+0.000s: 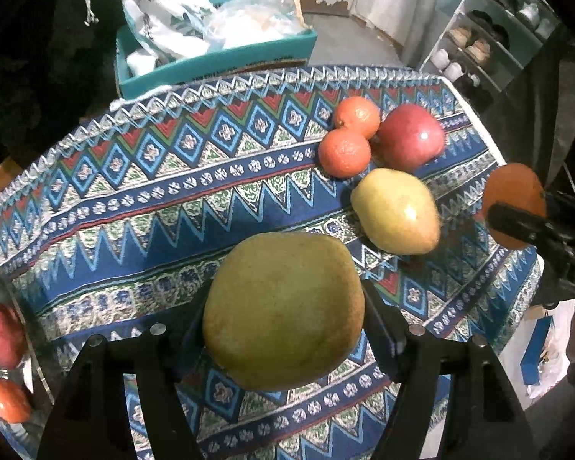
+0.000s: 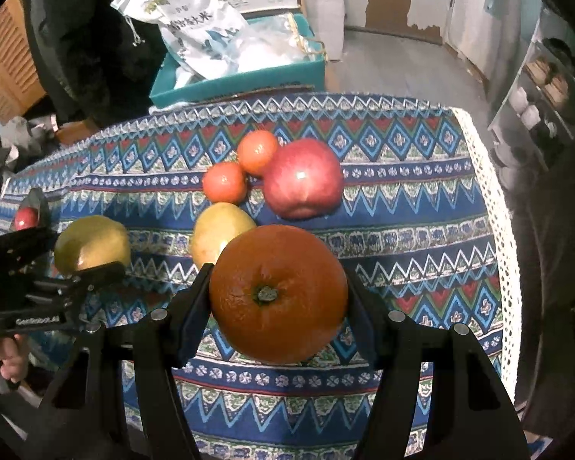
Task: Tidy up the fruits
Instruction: 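Carry the pear in left tool while right tool carries the orange to the glass bowl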
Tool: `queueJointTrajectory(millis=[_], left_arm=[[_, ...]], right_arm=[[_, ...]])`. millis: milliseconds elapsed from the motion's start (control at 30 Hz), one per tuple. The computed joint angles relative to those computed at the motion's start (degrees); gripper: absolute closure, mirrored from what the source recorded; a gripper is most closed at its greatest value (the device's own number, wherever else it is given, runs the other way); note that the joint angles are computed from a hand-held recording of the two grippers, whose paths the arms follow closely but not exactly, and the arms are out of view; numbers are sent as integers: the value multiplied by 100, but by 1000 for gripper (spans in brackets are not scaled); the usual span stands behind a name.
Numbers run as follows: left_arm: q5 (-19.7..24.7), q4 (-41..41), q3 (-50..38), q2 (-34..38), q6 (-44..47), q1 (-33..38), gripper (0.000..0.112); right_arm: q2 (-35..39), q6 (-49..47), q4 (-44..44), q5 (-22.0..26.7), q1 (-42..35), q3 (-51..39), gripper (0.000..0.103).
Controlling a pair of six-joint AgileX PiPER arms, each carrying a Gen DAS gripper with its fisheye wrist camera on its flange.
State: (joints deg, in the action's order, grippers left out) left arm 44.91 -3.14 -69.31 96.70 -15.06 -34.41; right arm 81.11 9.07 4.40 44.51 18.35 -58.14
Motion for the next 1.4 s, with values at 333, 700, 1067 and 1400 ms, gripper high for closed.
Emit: queueJointTrajectory(millis=[333, 700, 1067, 1400], left_arm=[[317, 112, 86, -836, -144, 54, 39], [667, 281, 117, -1689, -290, 53, 39], [828, 349, 451, -2576, -187, 420, 39], [1080, -73, 698, -3199, 514, 1420, 39]], right_arm=[[-260, 269, -160, 191, 407, -394, 39], [-404, 741, -559, 410, 1114, -891, 39], [-148, 1214, -919, 544, 1819, -1610, 39], [574, 1404, -1122, 776, 2576, -2723, 39]])
